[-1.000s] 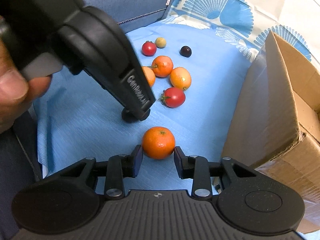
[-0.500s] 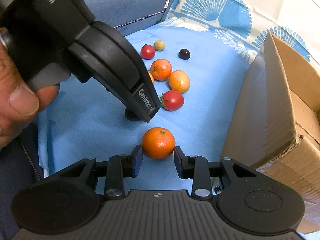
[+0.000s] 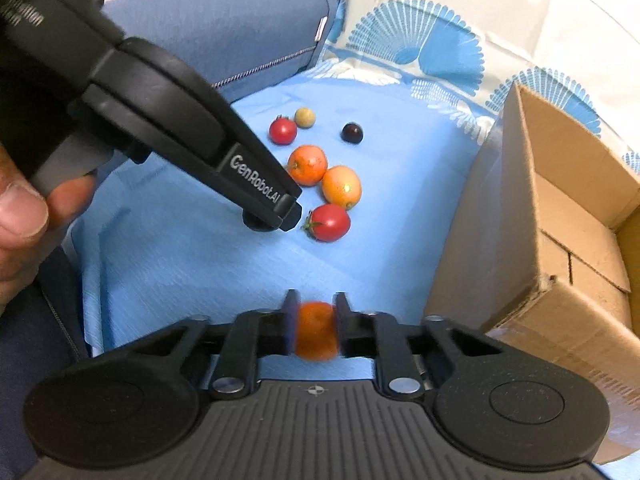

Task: Organize fruits
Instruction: 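Close the right gripper on the large orange while the left grips the dark plum, then lift and carry the orange with the right gripper while the left carries the plum to the box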

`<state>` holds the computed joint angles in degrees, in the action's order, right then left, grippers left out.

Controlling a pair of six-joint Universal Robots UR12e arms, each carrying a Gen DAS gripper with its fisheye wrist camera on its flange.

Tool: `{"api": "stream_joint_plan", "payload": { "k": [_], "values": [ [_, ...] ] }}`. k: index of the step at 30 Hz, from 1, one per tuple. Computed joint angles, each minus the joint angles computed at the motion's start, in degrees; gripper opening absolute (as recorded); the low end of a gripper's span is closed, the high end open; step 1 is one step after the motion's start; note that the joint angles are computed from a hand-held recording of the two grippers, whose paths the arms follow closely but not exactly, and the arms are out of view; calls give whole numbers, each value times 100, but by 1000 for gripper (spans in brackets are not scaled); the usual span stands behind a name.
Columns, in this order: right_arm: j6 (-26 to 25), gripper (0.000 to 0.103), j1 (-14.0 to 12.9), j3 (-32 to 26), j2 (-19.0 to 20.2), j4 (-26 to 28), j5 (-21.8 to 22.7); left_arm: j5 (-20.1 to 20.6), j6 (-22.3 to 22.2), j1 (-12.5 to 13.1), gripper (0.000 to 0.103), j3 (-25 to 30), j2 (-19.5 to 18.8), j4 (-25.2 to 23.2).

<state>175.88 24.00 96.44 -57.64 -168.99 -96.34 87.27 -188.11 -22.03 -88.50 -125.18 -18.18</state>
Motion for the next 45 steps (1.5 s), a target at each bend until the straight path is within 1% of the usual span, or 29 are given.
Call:
{"api": "stream_joint_plan", "payload": {
  "k": [1, 2, 4, 6, 7, 8, 9, 10, 13, 15, 18, 19, 20, 21, 24, 26, 29, 36, 41, 45],
  "values": [
    [22, 17, 4, 32, -17, -90, -4, 19, -28, -2, 26, -36, 14, 102],
    [36, 14, 5, 57, -34, -153, -8, 39, -57, -3, 26, -65, 25, 184],
    [52, 14, 7, 103, -60, -221, -26, 72, -120, -3, 26, -105, 37, 300],
    [86, 14, 10, 140, -71, -139, -50, 100, -158, -4, 26, -137, 51, 368],
    [93, 17, 11, 133, -64, -52, -86, 105, -165, -4, 26, -157, 61, 392],
    [94, 33, 29, 147, -44, -87, -173, 107, -172, -4, 26, -178, 75, 413],
    [73, 45, 48, 159, -24, -182, -253, 107, -177, -1, 26, -202, 88, 445],
    [31, 59, 66, 154, -8, -195, -309, 95, -191, 3, 26, -228, 103, 476],
    [12, 68, 40, 133, -7, 57, -97, 61, -274, 18, 26, -293, 141, 549],
    [-6, 67, 64, 90, 15, 202, -71, 24, -339, 41, 26, -328, 162, 588],
    [-51, 58, 109, 50, 54, 316, -109, -8, -400, 64, 26, -355, 175, 625],
    [-19, 44, 98, 55, 45, 333, -6, -9, -405, 65, 26, -358, 176, 629],
    [-6, 34, 78, 64, 26, 358, 144, -1, -402, 63, 26, -360, 176, 637],
    [-24, 34, 68, 75, 7, 372, 261, 12, -394, 58, 26, -357, 172, 647],
    [-207, 33, 102, 83, 6, 293, 165, 45, -369, 43, 26, -347, 162, 648],
    [-173, 33, 93, 95, -8, 248, 179, 53, -369, 39, 26, -347, 161, 651],
    [-156, 33, 84, 126, -29, 29, 85, 85, -366, 32, 26, -346, 155, 671],
    [-93, 33, 27, 254, -135, -777, 52, 149, -296, 4, 26, -344, 177, 789],
    [54, 33, -23, 357, -255, -1370, -52, 185, -214, -28, 26, -338, 217, 936],
    [69, 33, -121, 471, -386, -1870, -145, 100, -267, -34, 26, -308, 256, 1060]
  ]
}}
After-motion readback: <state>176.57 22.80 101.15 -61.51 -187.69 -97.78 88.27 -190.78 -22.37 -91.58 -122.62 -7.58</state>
